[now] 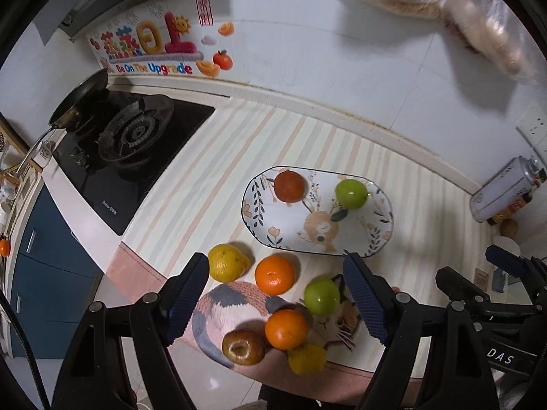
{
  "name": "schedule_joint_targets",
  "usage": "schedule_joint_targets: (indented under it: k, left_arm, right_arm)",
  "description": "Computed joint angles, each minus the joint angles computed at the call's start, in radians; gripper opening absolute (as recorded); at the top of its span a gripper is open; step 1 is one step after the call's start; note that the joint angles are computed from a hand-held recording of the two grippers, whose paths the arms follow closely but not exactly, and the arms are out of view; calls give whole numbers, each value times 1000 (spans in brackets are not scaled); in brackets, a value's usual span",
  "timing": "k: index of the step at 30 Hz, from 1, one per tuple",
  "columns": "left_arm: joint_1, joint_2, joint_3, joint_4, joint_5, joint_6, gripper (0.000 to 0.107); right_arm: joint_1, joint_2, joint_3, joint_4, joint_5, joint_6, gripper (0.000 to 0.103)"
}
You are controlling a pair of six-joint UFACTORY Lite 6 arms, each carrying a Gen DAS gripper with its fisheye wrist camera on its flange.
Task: Organize fruits
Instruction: 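Lift both open tools away from the plate toward the fruit pile, then grasp the second green apple with the right tool while the left tool grasps a brown apple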
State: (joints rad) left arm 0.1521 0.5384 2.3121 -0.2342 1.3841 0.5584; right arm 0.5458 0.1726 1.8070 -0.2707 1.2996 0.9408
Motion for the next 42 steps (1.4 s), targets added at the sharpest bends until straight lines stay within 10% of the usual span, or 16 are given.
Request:
schedule_joint_targets:
  k: [14, 24, 32, 42]
  left_arm:
    - [88, -186, -165, -82, 32, 41, 80]
    - [110, -157, -350, 45, -142, 39, 100]
    - [177, -29, -519, 181, -268, 14, 100]
    - [220, 201, -433, 93, -148, -32, 99]
  right_arm:
    - [78, -123, -22, -3, 51, 60, 96]
    - [-45, -143, -389, 311, -299, -66, 96]
    - [-109, 174, -450, 631, -582, -328, 85]
    - [-127, 543, -179, 736, -551, -436, 62]
